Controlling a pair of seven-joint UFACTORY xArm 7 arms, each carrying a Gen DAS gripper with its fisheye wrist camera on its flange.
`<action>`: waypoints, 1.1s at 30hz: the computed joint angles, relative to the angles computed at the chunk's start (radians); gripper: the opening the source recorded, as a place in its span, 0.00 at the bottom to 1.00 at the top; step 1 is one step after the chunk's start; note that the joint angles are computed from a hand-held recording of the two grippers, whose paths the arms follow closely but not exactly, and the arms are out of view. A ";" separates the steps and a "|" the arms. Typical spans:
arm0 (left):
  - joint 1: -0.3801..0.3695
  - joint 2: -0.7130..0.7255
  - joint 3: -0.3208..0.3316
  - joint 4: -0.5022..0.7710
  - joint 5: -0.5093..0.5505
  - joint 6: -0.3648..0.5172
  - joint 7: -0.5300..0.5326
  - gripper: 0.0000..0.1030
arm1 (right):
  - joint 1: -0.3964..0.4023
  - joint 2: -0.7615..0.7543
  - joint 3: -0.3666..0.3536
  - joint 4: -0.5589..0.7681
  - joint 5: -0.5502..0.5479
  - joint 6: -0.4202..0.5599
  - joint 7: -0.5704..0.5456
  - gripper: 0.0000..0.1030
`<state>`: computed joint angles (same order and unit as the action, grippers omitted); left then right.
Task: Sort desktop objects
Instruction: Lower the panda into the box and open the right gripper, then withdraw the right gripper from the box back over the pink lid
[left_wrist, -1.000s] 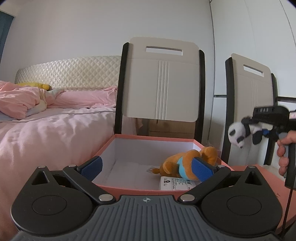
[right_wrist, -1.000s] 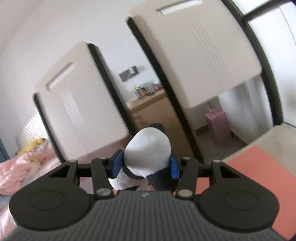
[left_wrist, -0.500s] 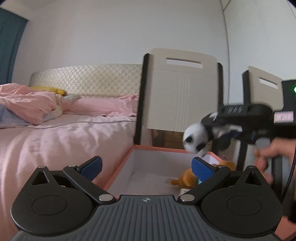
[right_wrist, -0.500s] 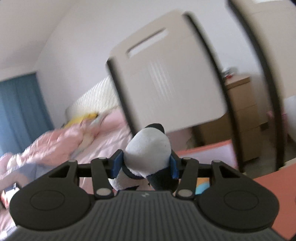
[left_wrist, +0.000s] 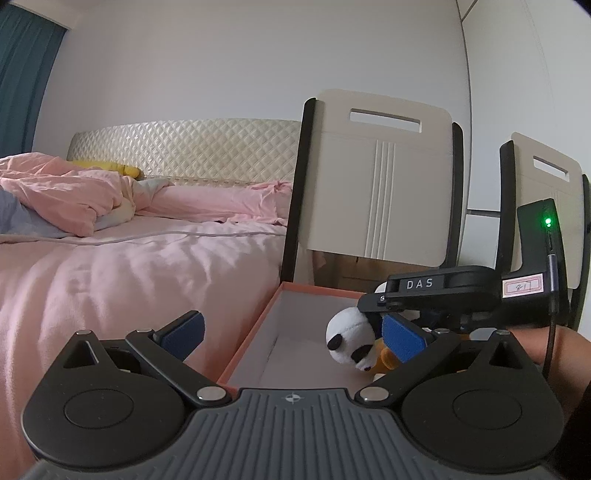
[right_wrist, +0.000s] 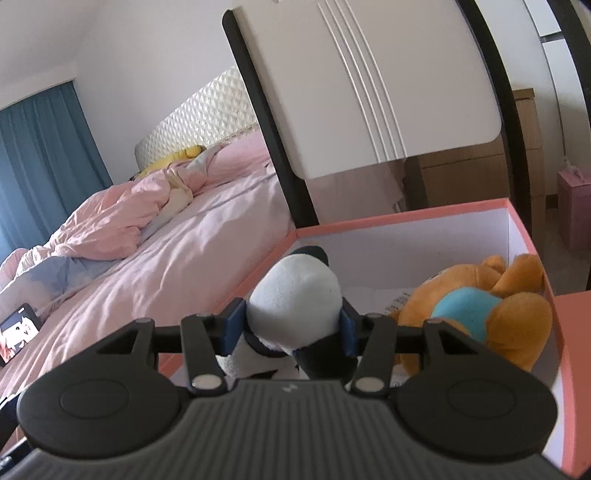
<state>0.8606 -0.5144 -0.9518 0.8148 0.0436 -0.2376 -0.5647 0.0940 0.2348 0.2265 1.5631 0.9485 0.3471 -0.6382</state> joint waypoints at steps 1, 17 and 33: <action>0.000 0.001 0.000 0.000 0.000 0.000 0.001 1.00 | 0.001 0.002 0.001 -0.001 0.001 0.000 -0.002 0.52; -0.022 0.004 -0.001 -0.011 -0.004 -0.018 0.028 1.00 | -0.013 -0.057 -0.004 -0.066 0.082 -0.125 -0.090 0.94; -0.065 0.025 -0.009 -0.016 -0.034 -0.041 0.095 1.00 | -0.039 -0.198 -0.143 -0.186 0.292 -0.387 -0.401 1.00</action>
